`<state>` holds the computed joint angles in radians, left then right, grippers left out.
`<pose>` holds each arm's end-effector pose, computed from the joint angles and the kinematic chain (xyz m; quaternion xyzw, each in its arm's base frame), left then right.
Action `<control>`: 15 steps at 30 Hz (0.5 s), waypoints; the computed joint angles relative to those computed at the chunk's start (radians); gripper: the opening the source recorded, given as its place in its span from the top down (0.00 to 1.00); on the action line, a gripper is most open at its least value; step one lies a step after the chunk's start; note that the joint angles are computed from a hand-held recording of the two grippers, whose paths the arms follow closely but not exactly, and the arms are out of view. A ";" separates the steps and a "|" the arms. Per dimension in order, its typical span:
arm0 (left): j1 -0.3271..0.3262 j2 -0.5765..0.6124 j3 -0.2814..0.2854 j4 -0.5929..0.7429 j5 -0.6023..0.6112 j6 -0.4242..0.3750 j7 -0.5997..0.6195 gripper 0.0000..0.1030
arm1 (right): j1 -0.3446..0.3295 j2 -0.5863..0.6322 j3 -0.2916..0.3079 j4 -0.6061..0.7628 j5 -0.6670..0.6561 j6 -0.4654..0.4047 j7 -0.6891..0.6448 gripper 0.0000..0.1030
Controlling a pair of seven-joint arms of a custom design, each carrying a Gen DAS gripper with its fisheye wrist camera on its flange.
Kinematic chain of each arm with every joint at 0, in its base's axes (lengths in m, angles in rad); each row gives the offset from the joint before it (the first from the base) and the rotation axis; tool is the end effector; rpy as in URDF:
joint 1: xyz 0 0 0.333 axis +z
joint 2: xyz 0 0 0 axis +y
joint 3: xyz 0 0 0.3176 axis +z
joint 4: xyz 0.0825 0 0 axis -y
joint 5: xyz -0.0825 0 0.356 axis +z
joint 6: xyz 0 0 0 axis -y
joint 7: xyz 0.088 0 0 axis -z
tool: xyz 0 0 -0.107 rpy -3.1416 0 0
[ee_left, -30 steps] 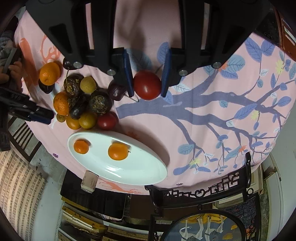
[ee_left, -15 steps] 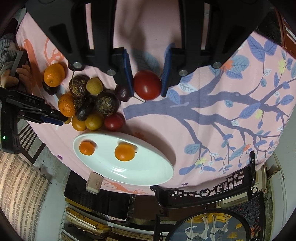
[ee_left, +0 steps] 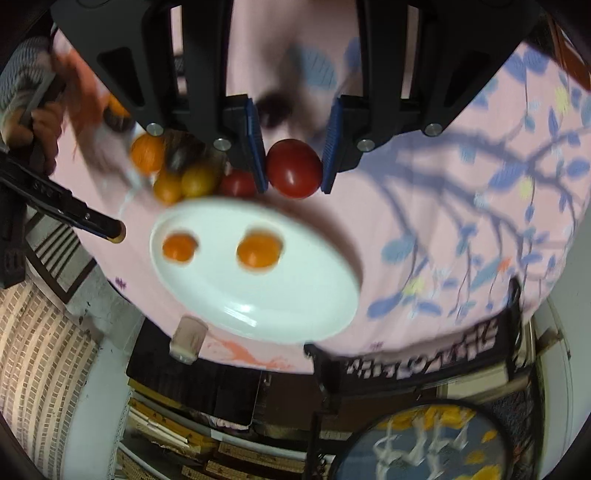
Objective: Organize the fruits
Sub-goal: 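Lower both held fruits into the white plate and open both tools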
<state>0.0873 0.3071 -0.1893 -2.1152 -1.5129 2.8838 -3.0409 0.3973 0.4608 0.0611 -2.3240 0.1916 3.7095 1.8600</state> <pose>0.5597 0.0040 0.3045 -0.5393 0.7539 -0.3431 0.1521 0.5078 0.2202 0.2808 -0.6136 0.6537 -0.1766 0.4063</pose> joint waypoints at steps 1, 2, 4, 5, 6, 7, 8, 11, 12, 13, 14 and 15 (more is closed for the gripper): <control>-0.008 0.009 -0.002 0.016 0.012 0.008 -0.014 0.71 | -0.002 0.001 -0.002 0.020 -0.003 -0.014 -0.002 0.76; -0.024 0.033 -0.006 0.053 0.047 0.023 -0.051 0.71 | -0.001 0.010 -0.007 0.056 -0.004 -0.039 -0.009 0.76; -0.040 0.078 -0.013 0.105 0.132 0.047 -0.150 0.71 | -0.001 0.037 -0.015 0.125 -0.008 -0.086 -0.016 0.76; -0.041 0.095 -0.016 0.124 0.170 0.053 -0.193 0.71 | -0.010 0.055 -0.011 0.163 -0.018 -0.111 -0.012 0.76; -0.047 0.118 -0.016 0.150 0.213 0.061 -0.245 0.71 | -0.032 0.079 0.003 0.212 -0.040 -0.144 0.000 0.76; -0.057 0.148 -0.011 0.184 0.264 0.067 -0.304 0.71 | -0.057 0.099 0.020 0.251 -0.063 -0.174 0.013 0.76; -0.059 0.166 -0.010 0.203 0.300 0.065 -0.343 0.71 | -0.084 0.129 0.042 0.300 -0.089 -0.209 0.028 0.76; -0.066 0.219 0.000 0.258 0.401 0.056 -0.464 0.71 | -0.143 0.183 0.095 0.381 -0.139 -0.264 0.062 0.72; -0.060 0.230 -0.008 0.266 0.413 0.064 -0.480 0.67 | -0.188 0.196 0.139 0.393 -0.168 -0.274 0.075 0.59; -0.052 0.240 -0.015 0.274 0.428 0.066 -0.492 0.55 | -0.217 0.203 0.167 0.398 -0.190 -0.282 0.085 0.54; -0.038 0.242 -0.030 0.272 0.431 0.075 -0.494 0.50 | -0.212 0.200 0.160 0.388 -0.192 -0.262 0.091 0.52; -0.021 0.242 -0.047 0.269 0.432 0.084 -0.489 0.47 | -0.187 0.194 0.133 0.376 -0.187 -0.241 0.093 0.52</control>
